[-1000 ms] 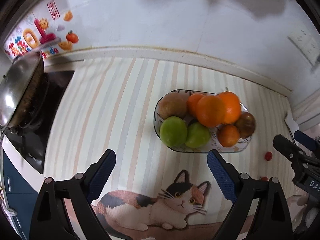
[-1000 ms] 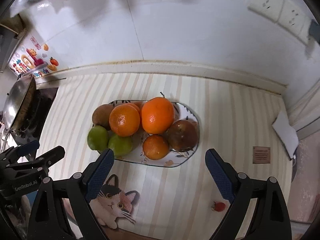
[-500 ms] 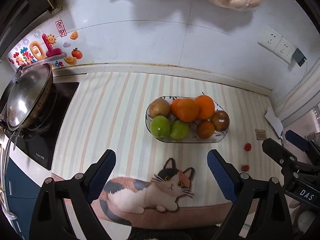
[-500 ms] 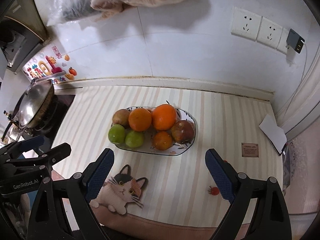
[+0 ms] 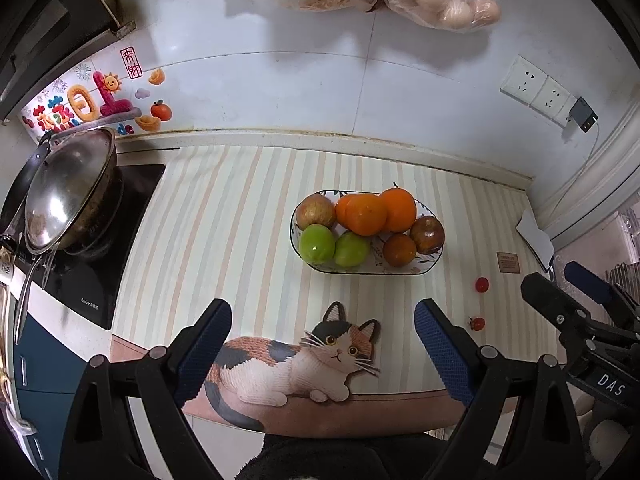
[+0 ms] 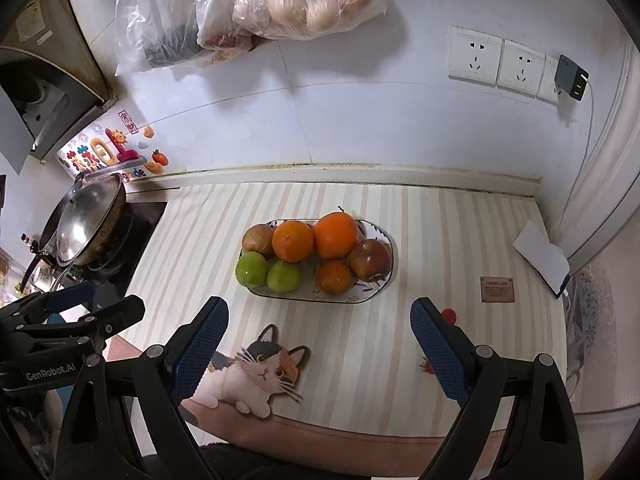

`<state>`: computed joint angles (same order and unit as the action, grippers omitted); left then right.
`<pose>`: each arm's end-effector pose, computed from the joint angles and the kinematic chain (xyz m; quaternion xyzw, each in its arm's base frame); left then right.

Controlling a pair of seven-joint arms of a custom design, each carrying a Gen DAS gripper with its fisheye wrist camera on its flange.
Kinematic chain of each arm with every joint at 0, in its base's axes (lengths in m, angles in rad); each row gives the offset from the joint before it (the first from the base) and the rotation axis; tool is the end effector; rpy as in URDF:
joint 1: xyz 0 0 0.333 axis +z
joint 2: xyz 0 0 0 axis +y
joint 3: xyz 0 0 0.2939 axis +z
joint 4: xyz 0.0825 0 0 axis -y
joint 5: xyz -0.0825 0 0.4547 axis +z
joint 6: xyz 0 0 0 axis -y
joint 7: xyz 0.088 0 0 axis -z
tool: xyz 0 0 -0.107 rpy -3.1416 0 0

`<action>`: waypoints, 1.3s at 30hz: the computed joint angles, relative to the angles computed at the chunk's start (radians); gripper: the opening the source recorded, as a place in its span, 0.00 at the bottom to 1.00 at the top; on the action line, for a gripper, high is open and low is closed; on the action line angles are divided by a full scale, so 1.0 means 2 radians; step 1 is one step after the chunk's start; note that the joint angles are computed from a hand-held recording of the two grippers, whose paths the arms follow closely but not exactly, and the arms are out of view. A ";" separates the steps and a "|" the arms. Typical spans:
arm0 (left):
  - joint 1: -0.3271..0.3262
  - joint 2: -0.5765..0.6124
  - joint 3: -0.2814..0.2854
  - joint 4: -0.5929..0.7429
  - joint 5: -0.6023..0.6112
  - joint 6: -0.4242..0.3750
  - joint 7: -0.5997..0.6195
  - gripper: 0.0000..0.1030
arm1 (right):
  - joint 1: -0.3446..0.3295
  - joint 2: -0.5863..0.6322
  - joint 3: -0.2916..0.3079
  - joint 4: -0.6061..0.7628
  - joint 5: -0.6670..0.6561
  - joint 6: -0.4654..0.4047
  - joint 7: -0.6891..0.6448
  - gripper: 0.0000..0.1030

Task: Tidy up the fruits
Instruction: 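Grasp a cherry tomato with the left gripper while the right gripper grasps another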

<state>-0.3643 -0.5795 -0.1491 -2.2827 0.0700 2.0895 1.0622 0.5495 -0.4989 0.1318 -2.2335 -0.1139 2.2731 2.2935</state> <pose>0.4272 -0.2462 0.5770 -0.6857 0.6992 -0.1604 0.1234 0.4050 0.3348 0.5890 -0.6831 0.6764 -0.1055 0.2544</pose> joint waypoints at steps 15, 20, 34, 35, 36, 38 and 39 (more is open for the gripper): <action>-0.005 0.113 -0.029 0.052 0.017 0.032 0.003 0.91 | -0.031 -0.055 -0.042 -0.114 0.050 0.017 0.023 0.92; -0.006 0.211 -0.054 0.118 0.044 0.027 0.007 0.91 | -0.048 -0.077 -0.064 -0.182 0.045 0.023 0.032 0.66; -0.030 0.401 -0.087 0.262 0.112 -0.046 0.033 0.91 | -0.032 0.029 -0.073 -0.242 0.117 0.125 -0.003 0.31; -0.030 0.406 -0.087 0.267 0.109 -0.048 0.034 0.91 | -0.030 0.030 -0.072 -0.243 0.118 0.129 -0.004 0.29; -0.030 0.410 -0.088 0.271 0.106 -0.047 0.036 0.91 | -0.032 0.029 -0.066 -0.245 0.109 0.133 -0.001 0.29; -0.028 0.418 -0.090 0.279 0.090 -0.044 0.041 0.90 | -0.033 0.025 -0.066 -0.251 0.103 0.139 0.000 0.29; -0.026 0.423 -0.092 0.284 0.076 -0.042 0.046 0.88 | -0.033 0.017 -0.070 -0.260 0.107 0.145 0.002 0.29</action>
